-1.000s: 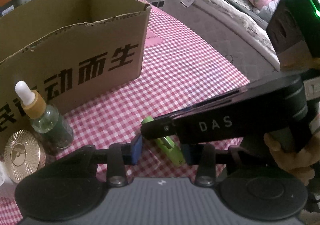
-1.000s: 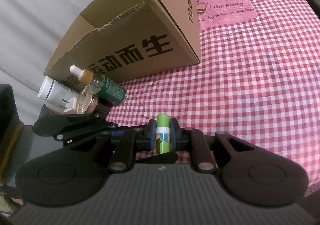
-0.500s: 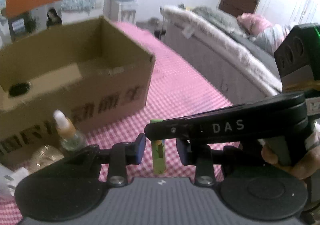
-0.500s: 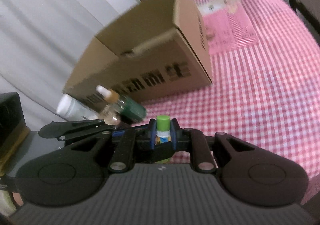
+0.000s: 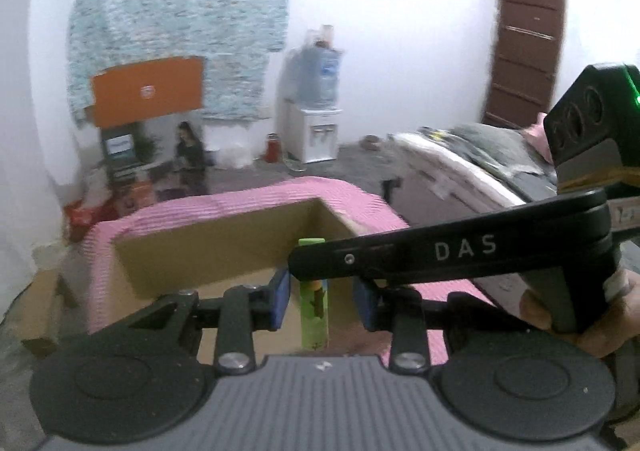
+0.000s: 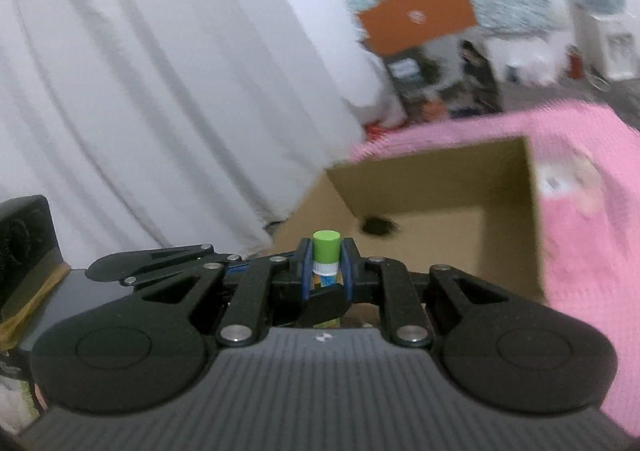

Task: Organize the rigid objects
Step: 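Carry the green lip balm tube into the box and open the right gripper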

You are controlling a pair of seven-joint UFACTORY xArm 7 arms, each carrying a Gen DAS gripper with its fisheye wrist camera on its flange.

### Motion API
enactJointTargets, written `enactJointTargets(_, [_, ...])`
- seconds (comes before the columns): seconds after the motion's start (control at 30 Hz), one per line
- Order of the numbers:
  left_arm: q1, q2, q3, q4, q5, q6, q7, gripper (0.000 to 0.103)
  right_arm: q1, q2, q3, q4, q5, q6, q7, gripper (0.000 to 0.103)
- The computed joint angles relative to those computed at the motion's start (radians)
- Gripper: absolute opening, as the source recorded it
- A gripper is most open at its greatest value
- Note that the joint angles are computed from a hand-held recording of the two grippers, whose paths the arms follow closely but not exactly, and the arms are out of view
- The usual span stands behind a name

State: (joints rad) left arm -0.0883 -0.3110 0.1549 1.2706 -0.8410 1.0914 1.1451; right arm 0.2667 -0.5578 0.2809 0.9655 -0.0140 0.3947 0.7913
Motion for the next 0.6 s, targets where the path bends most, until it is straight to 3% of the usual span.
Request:
enactJointTargets(0.13, [0.034,0.172,-0.011,0.194,0.049,0.046,-0.101,0.034,0.092,0.200,-0.108,0.166,0.091,0.000,-0.158,0.014])
enactJointTargets(0.27, [0.089,0.359,-0.054,0.389,0.125,0.115,-0.216,0.034,0.146,0.396,-0.202,0.340,0.310,0.077,-0.346,0.014])
enactJointTargets(0.4, [0.127,0.541,-0.099,0.580,0.211,0.189,-0.326,0.035,0.104,0.560,-0.205,0.491,0.472,0.190,-0.439,0.014])
enactJointTargets(0.47, [0.136,0.587,-0.120,0.618,0.257,0.192,-0.347,0.034,0.070,0.632,-0.188,0.550,0.528,0.237,-0.462,0.014])
enactJointTargets(0.6, [0.147,0.672,-0.157,0.702,0.346,0.195,-0.402,0.034,0.007,0.769,-0.146,0.682,0.560,0.326,-0.468,0.014])
